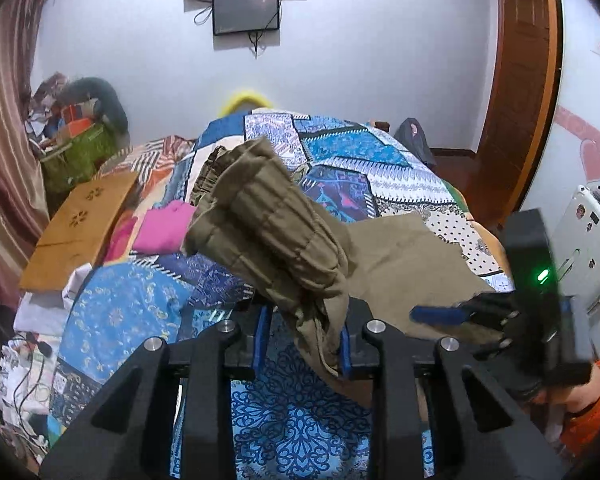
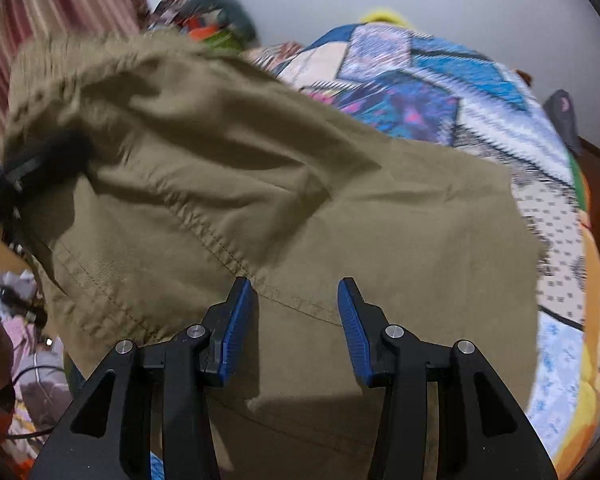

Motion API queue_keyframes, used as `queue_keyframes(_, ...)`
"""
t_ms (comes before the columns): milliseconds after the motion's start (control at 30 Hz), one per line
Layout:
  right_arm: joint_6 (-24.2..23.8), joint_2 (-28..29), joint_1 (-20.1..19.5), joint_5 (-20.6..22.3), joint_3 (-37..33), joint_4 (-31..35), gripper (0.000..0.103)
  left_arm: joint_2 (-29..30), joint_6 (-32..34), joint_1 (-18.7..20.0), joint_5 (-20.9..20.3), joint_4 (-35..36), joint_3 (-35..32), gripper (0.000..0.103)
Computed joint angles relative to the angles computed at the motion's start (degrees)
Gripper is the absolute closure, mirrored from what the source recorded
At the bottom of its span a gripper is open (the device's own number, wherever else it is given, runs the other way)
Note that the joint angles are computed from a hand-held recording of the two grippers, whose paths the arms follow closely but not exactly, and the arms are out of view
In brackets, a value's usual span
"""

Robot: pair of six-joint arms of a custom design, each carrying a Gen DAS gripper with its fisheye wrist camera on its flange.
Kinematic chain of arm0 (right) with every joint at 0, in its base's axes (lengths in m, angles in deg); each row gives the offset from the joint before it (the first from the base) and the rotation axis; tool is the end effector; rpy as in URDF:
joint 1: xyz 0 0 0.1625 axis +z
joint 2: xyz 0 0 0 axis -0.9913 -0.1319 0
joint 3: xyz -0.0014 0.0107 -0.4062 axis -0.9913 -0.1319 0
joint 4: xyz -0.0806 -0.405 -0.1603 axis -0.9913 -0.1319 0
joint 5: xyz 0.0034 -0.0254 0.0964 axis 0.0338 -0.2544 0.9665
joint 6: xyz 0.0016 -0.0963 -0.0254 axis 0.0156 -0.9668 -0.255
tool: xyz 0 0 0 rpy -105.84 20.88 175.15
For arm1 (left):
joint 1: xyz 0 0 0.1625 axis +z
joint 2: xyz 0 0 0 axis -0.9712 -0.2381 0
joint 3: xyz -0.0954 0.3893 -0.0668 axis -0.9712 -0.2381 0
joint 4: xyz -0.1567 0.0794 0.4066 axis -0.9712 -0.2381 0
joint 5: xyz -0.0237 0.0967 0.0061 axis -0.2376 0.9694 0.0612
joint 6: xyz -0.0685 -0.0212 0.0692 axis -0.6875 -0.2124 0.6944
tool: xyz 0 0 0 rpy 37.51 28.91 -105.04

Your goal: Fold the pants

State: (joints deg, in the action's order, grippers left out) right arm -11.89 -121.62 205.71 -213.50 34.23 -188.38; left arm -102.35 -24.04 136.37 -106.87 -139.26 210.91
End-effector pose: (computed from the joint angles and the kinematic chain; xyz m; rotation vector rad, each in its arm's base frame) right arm 0.3889 -0.4659 -0.0494 0.3142 -2.5079 0.7734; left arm -0.0743 -0.4887 0.3132 1.0871 2.3330 -0.7965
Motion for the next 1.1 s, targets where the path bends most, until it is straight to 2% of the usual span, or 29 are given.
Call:
queue_keyframes(133, 0.9, -0.9, -0.1, 1.3, 1.4, -1.8, 0.061, -0.4, 1.5, -1.3, -0.1, -1.3, 0.9, 0.076)
queue_keyframes(200, 1.9, -1.8, 0.5, 0.6, 2.8, -3.2, 0.061, -0.8, 2.5, -2.1, -0.3, -2.0, 1.3, 0.076)
queue_keyframes(333, 4.0, -4.6, 2.2, -3.4, 8.0, -7.0, 0.061, -1.1, 5.0, -4.5, 0.8, -4.2, 3.1, 0.076)
queue_keyframes(433, 8.2, -7.4, 3.7, -7.3, 13.3, -8.8, 0.061, -0.8, 8.0, -6.4, 2.1, -6.7, 4.9, 0.076)
queue_keyframes(567, 13.8, -9.0, 4.5, -11.8, 16.9, -5.0, 0.061, -0.5, 9.2, -8.3, 1.9, -7.2, 6.3, 0.076)
queue_keyframes(667, 15.3, -8.7, 3.2, -10.4, 18.0, -5.0, 0.060, -0.2, 8.8, -9.3, 1.5, -6.7, 7.2, 0.076)
queue_keyframes(767, 14.1, -8.3, 3.2, -10.0, 18.5, -8.1, 0.060, 0.3, 8.9, -10.6, 1.2, -7.1, 8.2, 0.076)
queue_keyframes(867, 14.5, -9.1, 3.4, -9.0, 19.6, -9.5, 0.060, 0.8, 7.5, -11.6, -0.2, -4.1, 8.2, 0.076)
queue_keyframes(1000, 17.2, -10.2, 4.9, -12.9, 21.3, -8.5, 0.060, 1.7, 5.0, -11.8, -2.2, 1.4, 7.6, 0.078)
queue_keyframes(1100, 19.9, -11.7, 5.4, -13.7, 23.4, -9.8, 0.060, 2.8, 2.3, -11.5, -4.1, 6.9, 6.6, 0.079)
